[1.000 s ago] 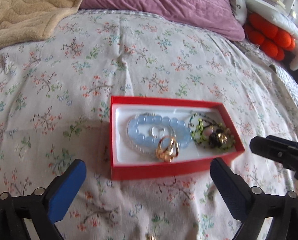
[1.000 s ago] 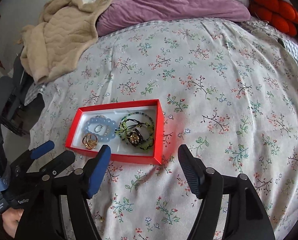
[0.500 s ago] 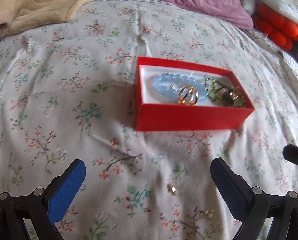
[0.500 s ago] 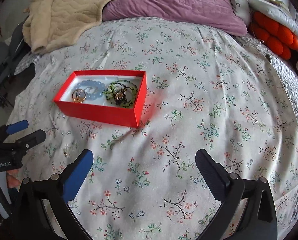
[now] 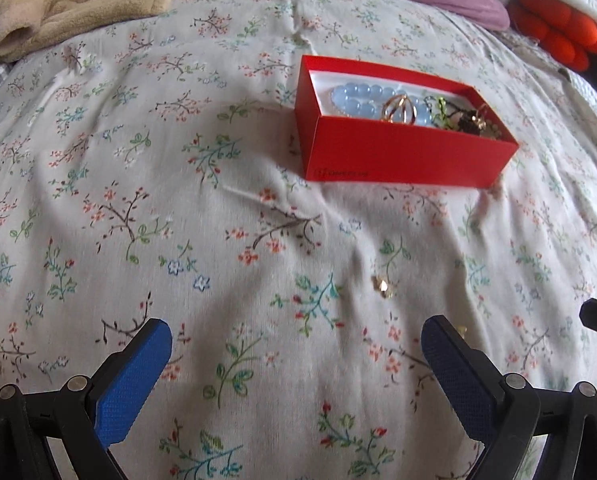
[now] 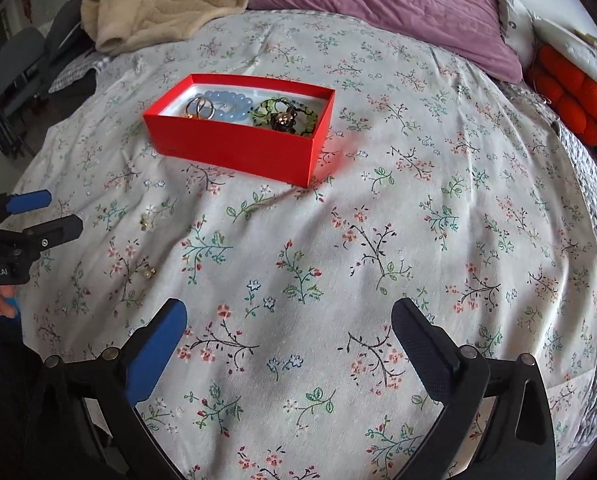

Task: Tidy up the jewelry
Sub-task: 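Move both tools toward the small gold stud earrings, then grasp a small gold stud with the left tool while the right tool grasps the other stud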

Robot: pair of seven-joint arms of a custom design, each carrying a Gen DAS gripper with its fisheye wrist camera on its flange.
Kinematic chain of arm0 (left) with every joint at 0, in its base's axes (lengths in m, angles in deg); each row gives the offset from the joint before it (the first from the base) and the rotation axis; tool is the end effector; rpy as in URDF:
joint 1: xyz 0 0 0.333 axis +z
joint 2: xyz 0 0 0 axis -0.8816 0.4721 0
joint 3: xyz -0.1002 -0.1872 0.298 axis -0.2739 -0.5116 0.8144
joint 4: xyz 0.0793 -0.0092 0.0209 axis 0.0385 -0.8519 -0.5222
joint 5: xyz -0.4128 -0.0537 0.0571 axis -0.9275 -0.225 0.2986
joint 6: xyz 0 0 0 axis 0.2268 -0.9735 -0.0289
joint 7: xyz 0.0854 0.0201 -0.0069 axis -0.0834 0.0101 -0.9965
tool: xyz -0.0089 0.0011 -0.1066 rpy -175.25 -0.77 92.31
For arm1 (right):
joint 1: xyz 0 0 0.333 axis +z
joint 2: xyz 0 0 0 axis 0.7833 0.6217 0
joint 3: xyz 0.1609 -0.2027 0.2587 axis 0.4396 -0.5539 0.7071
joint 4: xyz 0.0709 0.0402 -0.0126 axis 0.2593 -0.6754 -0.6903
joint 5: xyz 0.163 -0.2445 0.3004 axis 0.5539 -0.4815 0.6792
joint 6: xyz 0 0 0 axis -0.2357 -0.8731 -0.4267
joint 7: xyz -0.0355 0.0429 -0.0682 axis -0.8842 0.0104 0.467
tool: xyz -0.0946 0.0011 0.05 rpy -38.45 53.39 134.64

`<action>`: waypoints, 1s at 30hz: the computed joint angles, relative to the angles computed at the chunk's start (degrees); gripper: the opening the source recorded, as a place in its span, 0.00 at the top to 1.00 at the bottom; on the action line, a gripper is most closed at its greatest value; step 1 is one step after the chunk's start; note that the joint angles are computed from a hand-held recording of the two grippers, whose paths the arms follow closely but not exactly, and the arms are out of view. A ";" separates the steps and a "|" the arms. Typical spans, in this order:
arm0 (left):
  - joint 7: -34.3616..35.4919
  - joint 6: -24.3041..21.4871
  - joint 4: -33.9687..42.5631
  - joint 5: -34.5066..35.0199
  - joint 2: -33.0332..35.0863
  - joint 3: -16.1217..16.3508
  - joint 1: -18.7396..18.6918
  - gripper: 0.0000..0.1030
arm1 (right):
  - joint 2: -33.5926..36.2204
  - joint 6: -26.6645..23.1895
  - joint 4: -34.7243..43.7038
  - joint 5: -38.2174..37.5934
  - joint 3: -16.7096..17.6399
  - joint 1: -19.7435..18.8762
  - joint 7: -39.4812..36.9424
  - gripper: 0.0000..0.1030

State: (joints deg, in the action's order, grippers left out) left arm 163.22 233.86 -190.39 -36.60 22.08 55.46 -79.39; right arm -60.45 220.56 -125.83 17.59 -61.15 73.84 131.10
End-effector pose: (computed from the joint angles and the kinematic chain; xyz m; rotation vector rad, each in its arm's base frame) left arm 0.4597 -0.2269 0.4954 -1.6788 2.2474 -0.7161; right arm 0.3917 0.3241 0.5139 -2.0280 1.8613 -0.4546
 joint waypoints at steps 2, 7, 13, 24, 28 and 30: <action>-0.16 0.10 -0.88 0.09 -0.80 -0.07 0.03 0.01 | -0.12 -0.06 -0.37 0.34 0.13 0.36 -0.16 0.00; -2.12 0.19 -3.53 1.12 -2.55 -0.47 0.15 0.01 | 0.68 -1.50 -0.87 1.28 0.14 1.08 -0.71 0.00; -6.14 -3.37 -6.72 4.16 -4.13 -1.59 0.05 0.01 | 1.81 -3.72 -2.24 2.26 -0.42 1.75 -0.52 0.00; -19.88 -1.97 -13.28 17.49 -11.55 -6.87 0.24 0.01 | -0.34 1.16 -7.75 2.40 0.07 1.52 1.48 0.00; -20.81 -0.48 -13.59 17.19 -11.22 -5.39 -2.06 0.01 | -0.56 0.57 -7.89 2.35 0.44 1.67 1.97 0.00; -20.61 0.69 -13.30 16.35 -10.25 -4.46 -2.95 0.01 | -0.71 0.32 -7.84 2.46 0.52 1.81 1.98 0.00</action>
